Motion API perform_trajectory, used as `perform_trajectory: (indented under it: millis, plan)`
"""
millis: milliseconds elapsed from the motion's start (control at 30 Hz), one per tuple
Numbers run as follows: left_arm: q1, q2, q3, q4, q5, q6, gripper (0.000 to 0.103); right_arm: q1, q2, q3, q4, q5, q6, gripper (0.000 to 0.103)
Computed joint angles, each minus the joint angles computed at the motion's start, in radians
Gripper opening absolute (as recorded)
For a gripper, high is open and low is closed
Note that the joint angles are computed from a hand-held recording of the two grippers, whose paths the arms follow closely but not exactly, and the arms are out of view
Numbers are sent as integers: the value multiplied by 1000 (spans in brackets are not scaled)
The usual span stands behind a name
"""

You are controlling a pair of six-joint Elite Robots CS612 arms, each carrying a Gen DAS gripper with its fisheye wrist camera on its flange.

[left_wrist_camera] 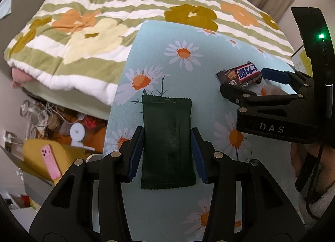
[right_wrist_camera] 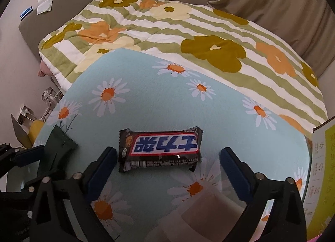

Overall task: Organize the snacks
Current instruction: 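Grasp the dark green bar with left tool while right tool grasps chocolate bar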

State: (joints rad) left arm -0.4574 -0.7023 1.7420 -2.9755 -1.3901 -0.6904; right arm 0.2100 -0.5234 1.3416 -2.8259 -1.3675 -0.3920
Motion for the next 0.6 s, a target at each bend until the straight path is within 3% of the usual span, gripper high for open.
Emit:
perform_trajectory:
  millis: [233, 333, 600]
  plan:
    - [0, 1, -3, -2, 0, -1, 40, 2, -4, 14, -40, 31, -23, 62]
    - [-2, 0, -2, -6, 5, 2, 40, 4, -6, 21, -51, 35, -22, 55]
    - [-4, -23, 18, -40, 6, 19, 40, -2, -28, 45, -52, 65, 20, 52]
